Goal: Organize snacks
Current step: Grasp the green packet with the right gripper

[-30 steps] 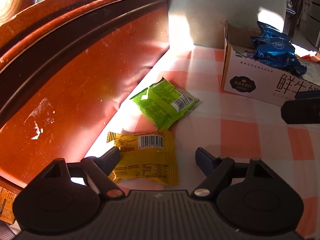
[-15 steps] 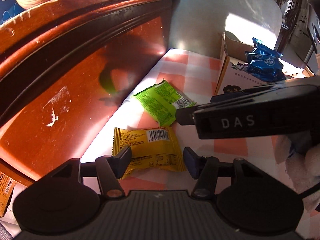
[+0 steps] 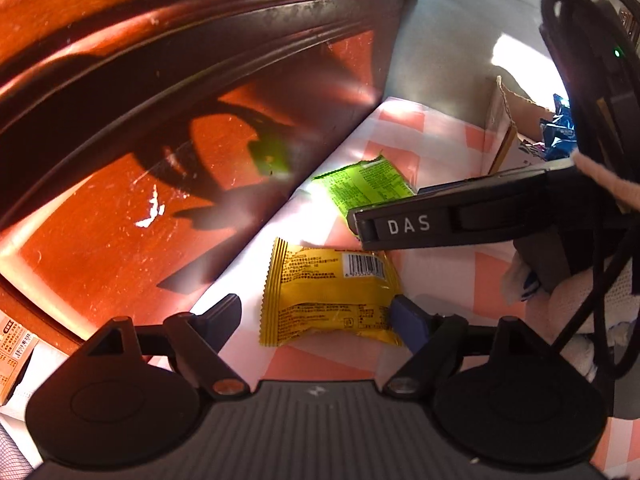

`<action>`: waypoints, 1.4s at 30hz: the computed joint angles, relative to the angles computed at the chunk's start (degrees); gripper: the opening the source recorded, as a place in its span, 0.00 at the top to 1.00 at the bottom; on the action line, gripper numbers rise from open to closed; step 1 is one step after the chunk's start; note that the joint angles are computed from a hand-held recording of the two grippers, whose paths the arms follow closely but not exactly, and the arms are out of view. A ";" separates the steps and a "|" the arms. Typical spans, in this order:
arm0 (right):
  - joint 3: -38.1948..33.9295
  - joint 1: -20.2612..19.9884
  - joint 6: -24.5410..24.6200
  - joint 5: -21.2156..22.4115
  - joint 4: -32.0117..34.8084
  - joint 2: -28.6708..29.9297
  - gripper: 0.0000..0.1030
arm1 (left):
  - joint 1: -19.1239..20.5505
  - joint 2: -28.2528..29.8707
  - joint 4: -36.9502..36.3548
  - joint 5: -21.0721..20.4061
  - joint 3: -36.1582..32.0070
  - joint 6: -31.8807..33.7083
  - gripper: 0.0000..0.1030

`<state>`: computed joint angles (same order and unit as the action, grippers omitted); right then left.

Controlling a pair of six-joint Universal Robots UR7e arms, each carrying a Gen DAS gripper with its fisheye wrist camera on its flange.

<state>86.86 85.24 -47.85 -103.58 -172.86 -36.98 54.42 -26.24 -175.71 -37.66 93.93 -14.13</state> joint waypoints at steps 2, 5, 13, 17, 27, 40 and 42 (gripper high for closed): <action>0.03 -0.02 -0.51 0.33 -0.59 0.31 0.40 | 0.49 0.51 -1.79 -1.10 -0.29 1.51 0.25; 0.63 -0.02 -1.54 0.46 -0.57 -0.10 0.50 | 0.90 0.86 -4.56 -3.50 0.21 4.51 0.28; 6.05 -1.59 1.32 0.75 1.35 -5.67 0.54 | 0.25 0.23 -6.48 -9.07 2.71 13.20 0.34; 11.49 -2.69 0.67 -0.29 0.43 -10.25 0.54 | -1.12 -0.50 -4.33 -13.35 3.98 17.44 0.33; 24.76 -7.12 4.50 -3.02 -1.84 -23.24 0.54 | -3.84 -0.61 4.66 -15.78 2.32 16.34 0.20; 29.26 -8.97 1.63 -3.16 -9.61 -25.11 0.54 | -5.59 0.29 14.53 -12.13 -0.71 -9.96 0.16; 28.99 -9.24 2.34 -2.84 -8.65 -25.29 0.52 | -5.92 1.32 16.45 -9.17 -2.06 -12.21 0.16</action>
